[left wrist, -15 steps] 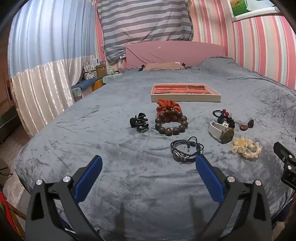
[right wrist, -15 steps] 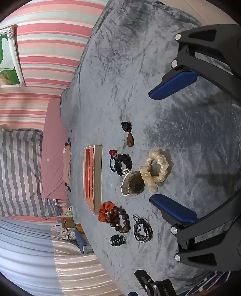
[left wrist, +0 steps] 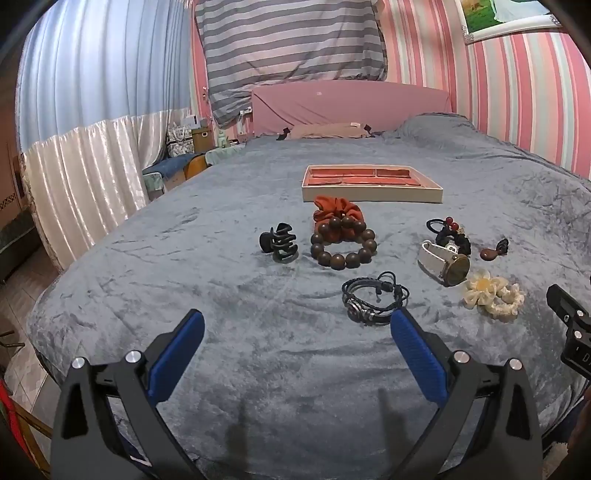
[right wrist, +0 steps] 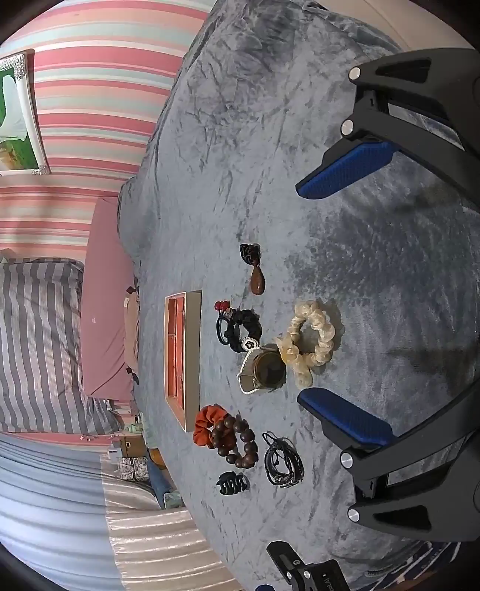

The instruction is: Organize jewelry

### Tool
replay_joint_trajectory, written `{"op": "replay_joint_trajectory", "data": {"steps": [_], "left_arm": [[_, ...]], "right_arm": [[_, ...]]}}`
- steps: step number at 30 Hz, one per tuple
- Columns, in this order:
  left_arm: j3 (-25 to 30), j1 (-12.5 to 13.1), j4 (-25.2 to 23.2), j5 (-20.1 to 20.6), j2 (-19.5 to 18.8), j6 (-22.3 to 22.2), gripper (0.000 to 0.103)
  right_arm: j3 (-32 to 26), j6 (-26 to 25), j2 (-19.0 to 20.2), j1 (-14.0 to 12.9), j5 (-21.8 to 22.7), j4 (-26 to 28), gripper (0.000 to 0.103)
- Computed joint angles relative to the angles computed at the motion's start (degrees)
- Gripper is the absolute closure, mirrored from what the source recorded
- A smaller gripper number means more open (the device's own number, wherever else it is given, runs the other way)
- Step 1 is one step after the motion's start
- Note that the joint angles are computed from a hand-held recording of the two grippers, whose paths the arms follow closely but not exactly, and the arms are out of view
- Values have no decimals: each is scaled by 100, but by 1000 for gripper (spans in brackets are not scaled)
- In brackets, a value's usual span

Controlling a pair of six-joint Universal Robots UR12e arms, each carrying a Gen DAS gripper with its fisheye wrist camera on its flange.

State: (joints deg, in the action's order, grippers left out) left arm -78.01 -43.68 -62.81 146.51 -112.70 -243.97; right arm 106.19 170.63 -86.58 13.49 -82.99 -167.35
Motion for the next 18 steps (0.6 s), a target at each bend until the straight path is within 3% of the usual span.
{"op": "replay_joint_trajectory", "data": {"steps": [18], "left_arm": [[-29,11,95,-30,-3,38,5]], "right_arm": [[-13,-3,23,39,-57,-35,4]]}}
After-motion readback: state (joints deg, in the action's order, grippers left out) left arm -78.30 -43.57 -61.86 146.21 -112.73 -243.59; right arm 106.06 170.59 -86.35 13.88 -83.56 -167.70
